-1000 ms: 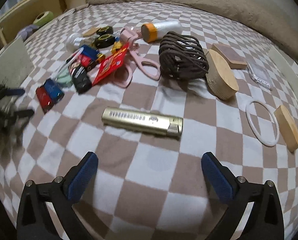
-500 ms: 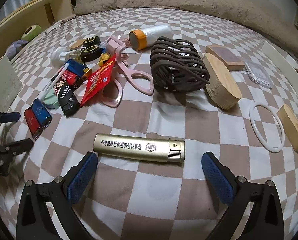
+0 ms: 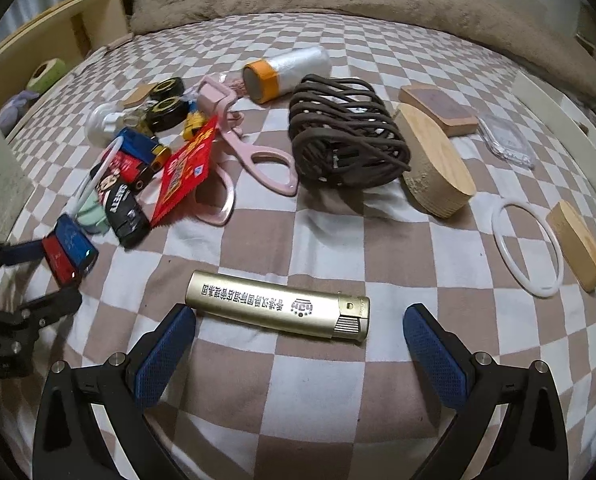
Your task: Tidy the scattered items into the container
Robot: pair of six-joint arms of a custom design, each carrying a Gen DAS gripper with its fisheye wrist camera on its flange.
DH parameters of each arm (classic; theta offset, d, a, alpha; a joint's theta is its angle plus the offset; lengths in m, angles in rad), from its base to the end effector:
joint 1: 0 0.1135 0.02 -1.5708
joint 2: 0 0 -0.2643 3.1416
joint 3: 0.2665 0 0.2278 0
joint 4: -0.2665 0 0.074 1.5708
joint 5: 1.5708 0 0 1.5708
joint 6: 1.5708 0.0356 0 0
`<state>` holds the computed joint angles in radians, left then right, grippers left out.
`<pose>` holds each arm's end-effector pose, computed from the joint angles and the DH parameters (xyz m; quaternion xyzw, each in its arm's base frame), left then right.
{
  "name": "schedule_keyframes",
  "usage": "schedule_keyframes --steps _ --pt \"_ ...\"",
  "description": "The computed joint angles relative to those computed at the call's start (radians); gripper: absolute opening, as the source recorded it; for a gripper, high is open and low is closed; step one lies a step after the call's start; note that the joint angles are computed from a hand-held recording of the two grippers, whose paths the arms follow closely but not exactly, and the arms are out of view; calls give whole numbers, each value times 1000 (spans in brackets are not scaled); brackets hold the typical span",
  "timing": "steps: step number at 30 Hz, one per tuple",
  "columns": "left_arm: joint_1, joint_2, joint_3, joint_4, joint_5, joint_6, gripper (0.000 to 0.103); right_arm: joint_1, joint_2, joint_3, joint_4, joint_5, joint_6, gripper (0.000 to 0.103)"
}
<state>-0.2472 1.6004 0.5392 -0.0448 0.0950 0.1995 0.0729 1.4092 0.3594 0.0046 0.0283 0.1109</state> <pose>0.2284 -0.0611 0.1173 0.2260 0.9455 -0.0517 0.2289 0.1934 0.0131 0.1188 0.0220 0.9653 0.0102 0.2599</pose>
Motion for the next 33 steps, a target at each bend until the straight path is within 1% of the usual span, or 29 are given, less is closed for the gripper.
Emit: schedule_keyframes --steps 4,6,9,10,11,13,18,19,20,21,22,25,27,28,30,33 --pt "-1 -4 -4 -1 2 -4 82 35 6 2 -1 26 20 102" --pt "0 -8 -7 0 4 -7 82 42 -10 3 -9 24 17 94" --pt "9 -18 -10 -8 16 -9 82 31 -47 2 -23 9 12 68" --pt "11 -17 -7 -10 19 -12 82 23 -51 7 -28 -2 11 54" --pt "12 -18 -5 -12 20 -15 82 10 -51 15 -35 -16 7 52" --pt "17 -22 -6 -15 22 -14 82 -2 -55 18 -45 -30 -3 52" --pt "12 -26 -5 -20 21 -18 82 10 -56 4 -28 -25 -1 53" --pt "13 -29 -6 -22 19 -17 82 6 -60 1 -31 -33 -6 64" --pt "13 -31 -6 -26 19 -16 82 7 -63 -2 -30 -40 -6 83" --pt "15 -33 -6 -28 19 -16 82 16 -90 -18 -37 -35 4 91" --pt "17 -34 -6 -30 18 -15 82 30 -98 -24 -38 -24 16 96" --pt "29 -32 0 -38 22 -17 82 55 -96 -18 -39 -39 65 96" --pt "39 -29 6 -44 25 -18 82 50 -73 -8 -21 -73 147 96" --pt "45 -28 8 -47 27 -16 82 52 -60 -4 -11 -74 183 96" --pt "60 -27 12 -56 39 -13 82 65 -28 2 24 -49 258 100" --pt "78 -25 20 -67 55 -13 82 79 13 13 60 -11 323 101"
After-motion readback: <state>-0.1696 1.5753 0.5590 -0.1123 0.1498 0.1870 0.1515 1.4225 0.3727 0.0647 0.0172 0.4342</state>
